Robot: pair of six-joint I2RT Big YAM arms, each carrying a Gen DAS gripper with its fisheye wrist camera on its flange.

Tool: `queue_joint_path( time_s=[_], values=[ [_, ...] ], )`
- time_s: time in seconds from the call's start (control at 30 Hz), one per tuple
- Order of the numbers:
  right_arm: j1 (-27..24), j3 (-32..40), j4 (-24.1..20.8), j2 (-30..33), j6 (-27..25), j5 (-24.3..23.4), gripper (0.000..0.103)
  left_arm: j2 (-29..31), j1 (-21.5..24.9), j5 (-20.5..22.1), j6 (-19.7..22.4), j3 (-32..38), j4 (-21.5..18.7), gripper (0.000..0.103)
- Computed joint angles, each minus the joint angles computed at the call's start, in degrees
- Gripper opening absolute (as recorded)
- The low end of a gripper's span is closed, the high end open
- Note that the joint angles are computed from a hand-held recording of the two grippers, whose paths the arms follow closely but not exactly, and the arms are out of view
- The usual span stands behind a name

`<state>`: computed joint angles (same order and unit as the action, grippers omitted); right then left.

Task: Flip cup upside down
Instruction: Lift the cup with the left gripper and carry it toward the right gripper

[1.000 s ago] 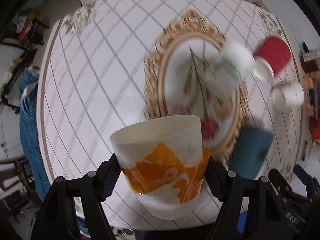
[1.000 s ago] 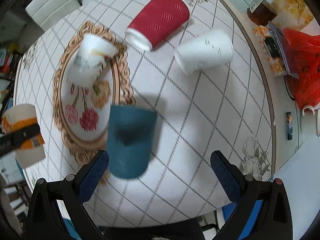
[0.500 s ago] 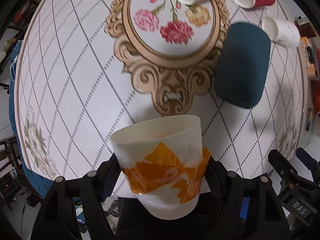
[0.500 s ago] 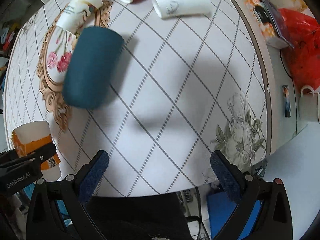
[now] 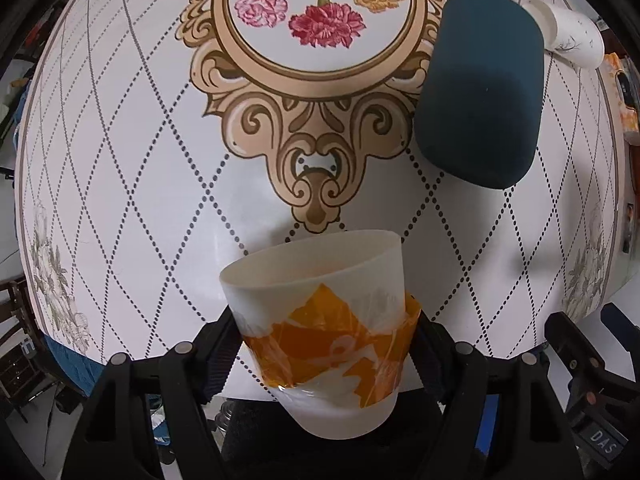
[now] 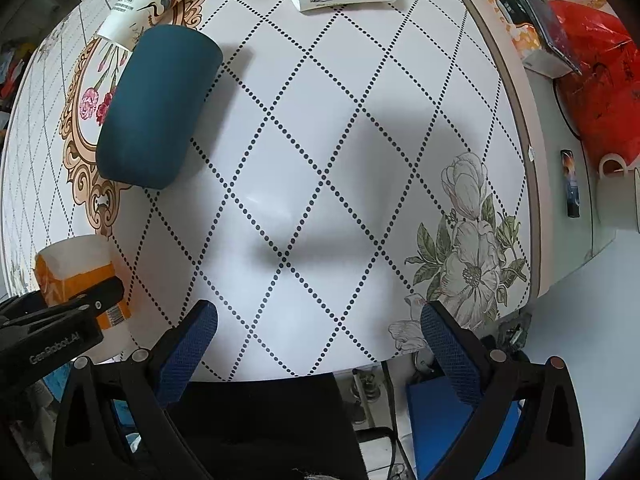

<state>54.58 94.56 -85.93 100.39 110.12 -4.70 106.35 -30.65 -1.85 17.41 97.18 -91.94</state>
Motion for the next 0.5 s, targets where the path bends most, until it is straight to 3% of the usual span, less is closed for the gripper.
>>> queue_joint_path(
  time_s=[0.4, 0.5],
  values=[
    [1.23, -1.64, -0.61, -1.55, 4.59, 0.09, 0.103, 0.27, 0.63, 0.73, 1.79, -1.06, 0.13, 0.076],
    [1.21, -1.92, -0.78, -1.98, 5.3, 0.24, 0.103, 0.41, 0.51, 0.72, 2.28, -1.34, 0.14, 0.092]
  ],
)
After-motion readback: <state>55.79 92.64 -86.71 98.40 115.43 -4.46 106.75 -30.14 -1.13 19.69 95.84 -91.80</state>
